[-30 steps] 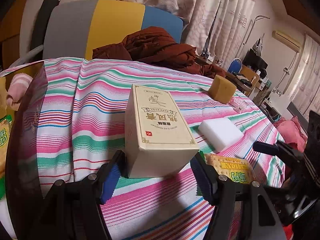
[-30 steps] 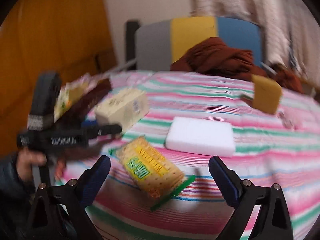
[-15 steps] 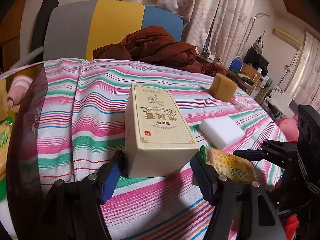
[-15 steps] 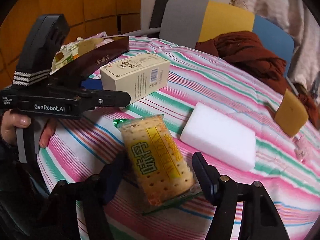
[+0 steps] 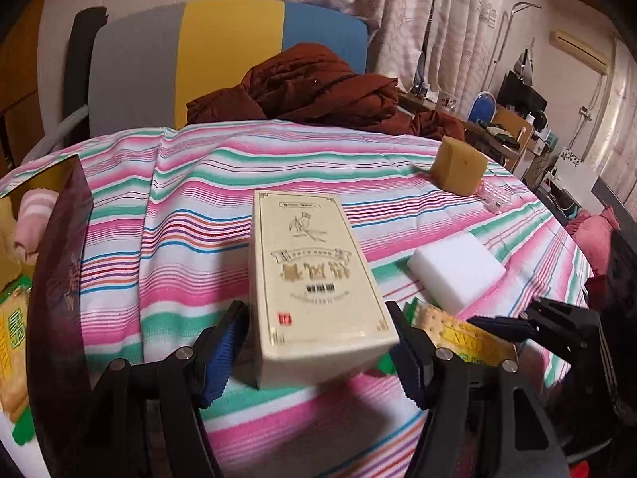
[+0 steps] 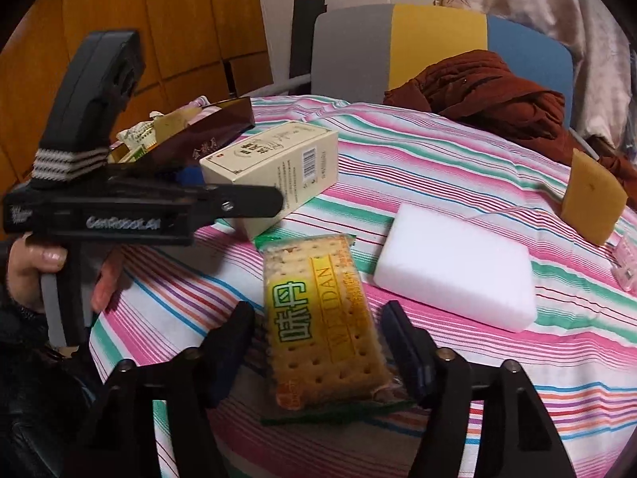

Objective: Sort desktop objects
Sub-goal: 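Grasp the WEIDAN cracker pack with the right tool, then carry the cream box and WEIDAN pack over the gold tray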

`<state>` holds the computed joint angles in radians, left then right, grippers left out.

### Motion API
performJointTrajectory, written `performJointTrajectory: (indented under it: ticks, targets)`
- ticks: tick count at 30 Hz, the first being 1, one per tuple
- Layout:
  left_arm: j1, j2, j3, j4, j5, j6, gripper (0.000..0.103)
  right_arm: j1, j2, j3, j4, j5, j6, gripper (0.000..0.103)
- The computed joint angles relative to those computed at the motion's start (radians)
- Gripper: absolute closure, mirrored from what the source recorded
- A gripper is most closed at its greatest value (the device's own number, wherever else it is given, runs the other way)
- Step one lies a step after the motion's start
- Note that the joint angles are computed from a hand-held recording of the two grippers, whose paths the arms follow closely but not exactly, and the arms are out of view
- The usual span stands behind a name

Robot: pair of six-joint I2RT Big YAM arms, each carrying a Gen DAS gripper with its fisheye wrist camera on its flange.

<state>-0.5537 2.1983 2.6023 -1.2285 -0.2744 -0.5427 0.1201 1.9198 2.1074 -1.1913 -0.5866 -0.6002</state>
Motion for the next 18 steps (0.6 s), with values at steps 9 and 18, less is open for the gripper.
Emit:
performJointTrajectory:
  ticks: [9, 18]
  targets:
    - [0.016, 0.092, 0.166, -0.100, 0.020, -0.028, 0.036, -0.002, -0.006, -0.018, 0.025, -0.013, 0.010, 0.035]
    - [0.015, 0.030, 0.055, -0.041, 0.011, -0.023, 0.049, 0.009, -0.043, -0.072, 0.097, 0.055, 0.072, 0.053]
